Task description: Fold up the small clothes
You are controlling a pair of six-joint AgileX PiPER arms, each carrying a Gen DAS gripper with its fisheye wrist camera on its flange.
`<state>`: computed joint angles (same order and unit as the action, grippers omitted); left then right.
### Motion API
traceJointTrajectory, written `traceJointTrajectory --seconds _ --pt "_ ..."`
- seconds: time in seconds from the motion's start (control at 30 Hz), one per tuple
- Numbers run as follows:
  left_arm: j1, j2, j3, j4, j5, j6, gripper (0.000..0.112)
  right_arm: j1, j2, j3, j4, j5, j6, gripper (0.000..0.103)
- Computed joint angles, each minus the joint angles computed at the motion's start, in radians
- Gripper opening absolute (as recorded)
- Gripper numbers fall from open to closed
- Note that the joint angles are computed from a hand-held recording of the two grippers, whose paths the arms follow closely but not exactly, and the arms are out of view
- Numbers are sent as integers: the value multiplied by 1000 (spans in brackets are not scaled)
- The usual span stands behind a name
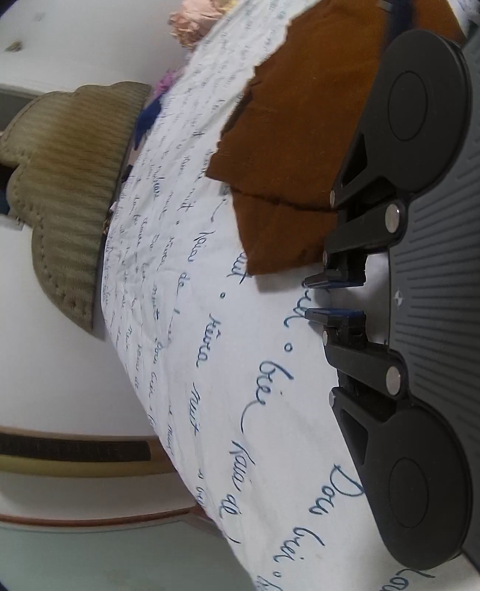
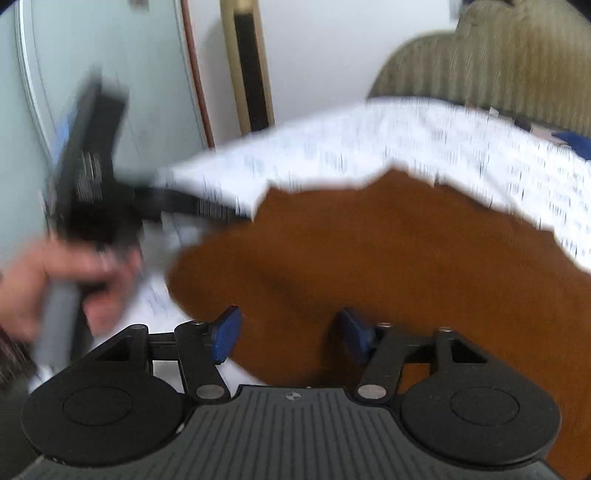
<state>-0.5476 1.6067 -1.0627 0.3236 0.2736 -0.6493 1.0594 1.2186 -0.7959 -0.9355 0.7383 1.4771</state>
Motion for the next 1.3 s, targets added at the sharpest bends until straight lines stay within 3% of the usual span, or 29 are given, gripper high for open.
traceJointTrajectory --seconds 0.1,0.23,0.33,0.4,0.5,0.57,0.63,0.7,0.83,0.9,1.0,1.07,1.17,1.2,1.3 --pt "22 -21 8 -72 4 42 11 -52 64 -92 -50 103 -3 60" --pt "19 -51 34 -3 2 -15 11 -347 204 -169 168 -90 -131 63" --pt "38 -44 25 -87 6 69 11 -312 295 -220 105 -107 -92 66" --pt "45 -19 -6 -93 24 67 11 -320 337 -263 135 -162 -130 71" --pt "61 5 -45 -142 36 88 11 -321 380 -329 177 -135 -212 73" --pt "62 11 -65 -140 40 86 11 -371 328 -287 230 -232 -248 71" --pt "54 18 -95 -152 53 101 11 -379 238 -209 157 -259 -131 66" --pt "41 30 -135 -218 58 170 11 -356 125 -127 38 -184 -6 66" --pt "-34 86 -262 -301 78 281 11 -383 -78 19 -26 -16 48 67" --pt "-86 147 -347 -313 84 300 12 -454 -172 80 24 23 -4 67" --pt "-144 286 -531 -433 172 407 21 -589 -260 158 84 46 -72 67" --pt "-181 381 -640 -423 212 392 21 -670 -298 208 113 34 -110 67" --pt "-216 520 -798 -280 301 263 21 -793 -307 280 137 -43 -149 66" --pt "-210 539 -803 -277 296 246 21 -797 -298 302 110 -58 -114 66" --pt "-164 512 -697 -389 170 326 21 -848 -296 341 82 -132 -90 67"
